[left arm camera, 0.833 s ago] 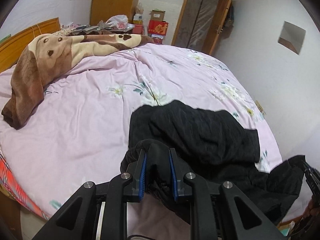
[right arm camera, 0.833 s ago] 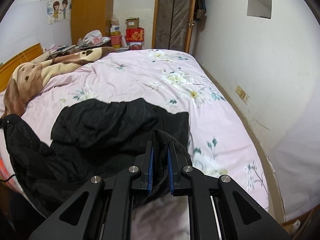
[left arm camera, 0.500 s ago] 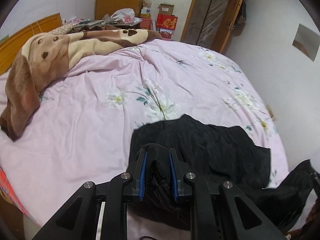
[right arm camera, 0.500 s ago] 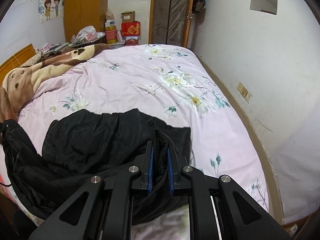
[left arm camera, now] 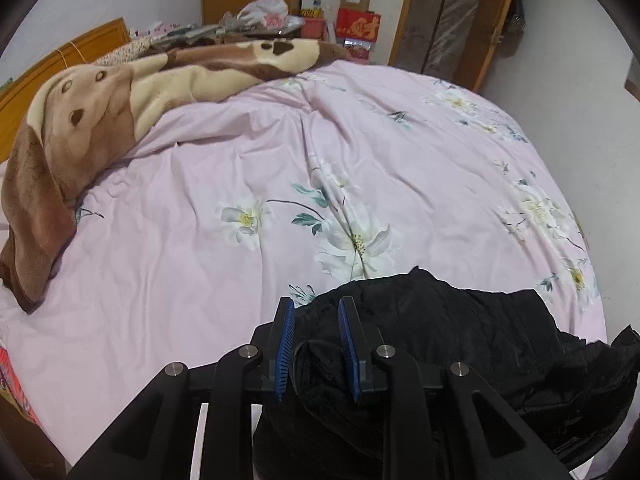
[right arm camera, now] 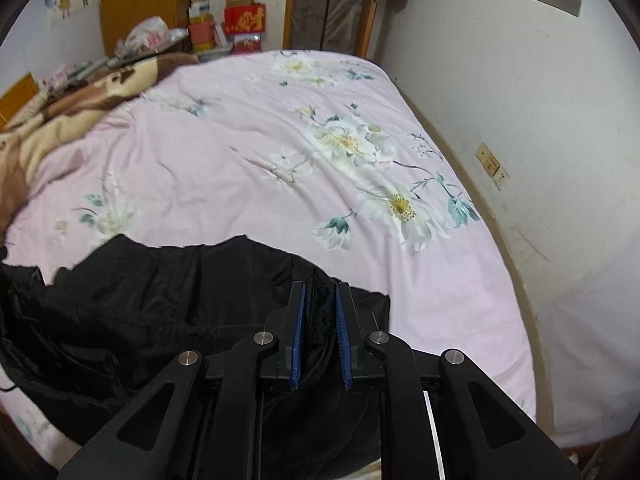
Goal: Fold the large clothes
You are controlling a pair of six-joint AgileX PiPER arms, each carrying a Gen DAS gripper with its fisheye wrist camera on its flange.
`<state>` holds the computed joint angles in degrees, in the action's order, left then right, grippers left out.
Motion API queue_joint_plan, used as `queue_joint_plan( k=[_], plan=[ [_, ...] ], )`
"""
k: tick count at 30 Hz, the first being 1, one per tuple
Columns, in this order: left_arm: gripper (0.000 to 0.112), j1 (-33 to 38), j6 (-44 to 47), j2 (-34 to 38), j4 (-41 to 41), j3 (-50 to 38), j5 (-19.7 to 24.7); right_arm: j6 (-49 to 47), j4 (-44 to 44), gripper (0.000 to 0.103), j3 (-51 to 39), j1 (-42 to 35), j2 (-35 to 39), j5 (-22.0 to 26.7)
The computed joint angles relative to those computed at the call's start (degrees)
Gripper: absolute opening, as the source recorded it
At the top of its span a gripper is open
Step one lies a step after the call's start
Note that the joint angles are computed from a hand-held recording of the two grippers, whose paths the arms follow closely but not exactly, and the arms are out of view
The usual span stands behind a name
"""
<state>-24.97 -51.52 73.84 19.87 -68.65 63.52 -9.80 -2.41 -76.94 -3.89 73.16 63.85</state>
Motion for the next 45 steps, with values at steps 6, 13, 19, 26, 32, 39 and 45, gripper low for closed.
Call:
queue_joint_plan(
  k=[6,13,19,26,32,39,45],
  plan=[
    [0.040,4.51,2.65,-0.44,-0.89,2.79,-5.06,0.40,0.09,0.022,-2.89,-0.66,4.02,-2.54],
    [0.057,10.12,8.09,-6.50,-3.13,8.39,-8.69,-13.07,10.93,0.054,-0.64,-8.53,1.73,-6.45],
    [0.075,14.61,26.20,-10.20,-17.65,17.24,-16.75,-28.58,18.80,0.068,6.46,-16.19,1.59,-5.87],
    [0.076,12.51,29.36,-2.79,-23.50,20.51,-22.09,-34.60,25.24,0.071,10.90,-21.42,7.10,-5.18],
    [0.047,8.32,23.49,0.70,-19.18,19.31,-23.38,-36.44,31.03,0.028,13.00,-22.32,8.11,-5.43],
    [0.017,6.83,13.67,-3.12,-10.39,16.59,-19.41,-40.73,34.47,0.008,13.06,-24.67,2.66,-7.03],
    [0.016,2.36,5.70,-2.79,1.39,10.34,-18.23,-41.37,38.60,0.008,9.19,-25.77,0.57,-9.38]
  ],
)
